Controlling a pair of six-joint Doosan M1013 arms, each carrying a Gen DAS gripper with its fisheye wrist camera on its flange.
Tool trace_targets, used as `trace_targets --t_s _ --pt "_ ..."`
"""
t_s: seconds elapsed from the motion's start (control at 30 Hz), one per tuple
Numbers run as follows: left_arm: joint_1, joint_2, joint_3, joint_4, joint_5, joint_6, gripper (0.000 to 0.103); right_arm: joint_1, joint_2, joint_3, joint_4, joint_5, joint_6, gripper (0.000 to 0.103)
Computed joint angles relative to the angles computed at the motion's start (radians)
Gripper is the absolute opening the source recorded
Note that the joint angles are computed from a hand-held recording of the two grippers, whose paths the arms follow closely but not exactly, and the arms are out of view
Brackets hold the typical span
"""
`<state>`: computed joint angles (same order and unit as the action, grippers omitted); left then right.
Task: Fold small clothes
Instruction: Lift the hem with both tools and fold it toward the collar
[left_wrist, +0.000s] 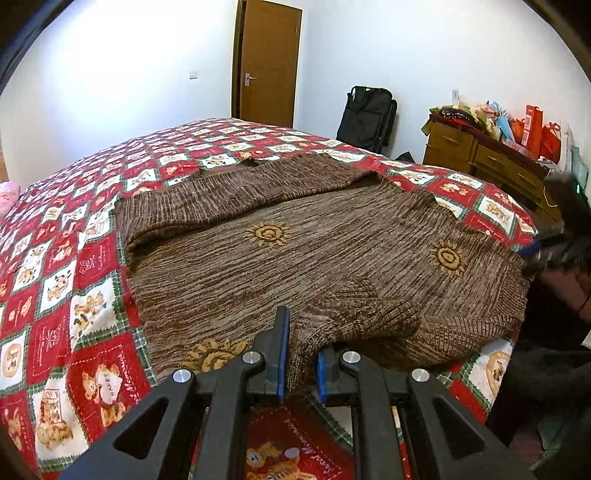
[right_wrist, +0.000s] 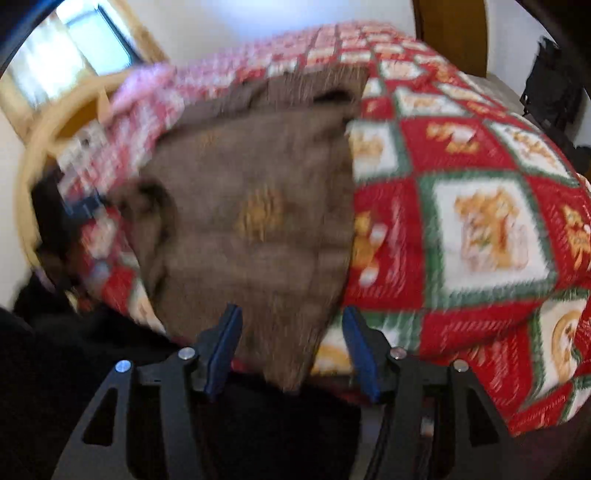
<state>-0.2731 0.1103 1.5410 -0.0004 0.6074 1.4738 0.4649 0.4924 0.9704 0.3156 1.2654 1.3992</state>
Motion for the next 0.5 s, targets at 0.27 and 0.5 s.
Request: trace_targets --t_s 0.27,0.5 --pt "0.01 -0.011 -0.002 0.014 -0.041 -0.039 0.012 -0.023 0.056 -0.09 0.131 0.082 0.005 0.01" --pt "0.081 0.02 -0.069 0.042 -0.046 -0.204 0.012 -0.097 0.24 -0.427 0.531 0.113 0.121 0.01"
